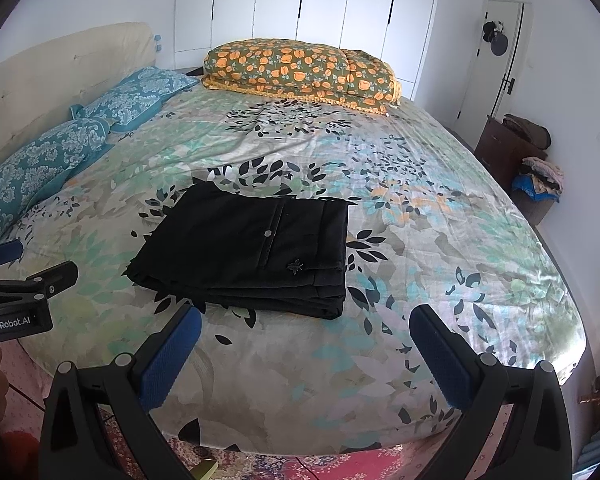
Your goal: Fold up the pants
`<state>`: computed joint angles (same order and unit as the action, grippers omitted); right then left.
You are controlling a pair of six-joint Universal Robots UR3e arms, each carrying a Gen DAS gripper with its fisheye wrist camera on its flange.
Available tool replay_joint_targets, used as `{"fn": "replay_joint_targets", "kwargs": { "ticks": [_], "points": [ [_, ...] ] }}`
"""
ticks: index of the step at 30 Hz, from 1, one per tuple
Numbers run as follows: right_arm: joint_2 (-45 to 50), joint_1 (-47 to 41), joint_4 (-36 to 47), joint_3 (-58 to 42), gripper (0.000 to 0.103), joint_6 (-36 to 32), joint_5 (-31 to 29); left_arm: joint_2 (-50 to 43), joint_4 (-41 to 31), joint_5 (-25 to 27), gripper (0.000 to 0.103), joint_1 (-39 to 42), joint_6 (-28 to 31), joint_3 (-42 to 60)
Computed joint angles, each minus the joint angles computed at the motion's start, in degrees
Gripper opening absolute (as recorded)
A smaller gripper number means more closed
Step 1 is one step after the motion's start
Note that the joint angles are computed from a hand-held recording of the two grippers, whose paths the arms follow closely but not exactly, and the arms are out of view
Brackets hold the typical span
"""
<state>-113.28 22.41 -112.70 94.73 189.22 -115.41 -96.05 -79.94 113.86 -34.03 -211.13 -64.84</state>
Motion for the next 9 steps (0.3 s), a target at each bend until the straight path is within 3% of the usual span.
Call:
{"fn": "replay_joint_targets", "kwargs": {
  "ticks": [9],
  "points": [
    [-0.07, -0.39, 0.09, 0.09, 0.103, -0.43, 0.42, -0.38, 0.61, 1.77, 0.102, -1.26, 0.13, 0.31]
  ]
}}
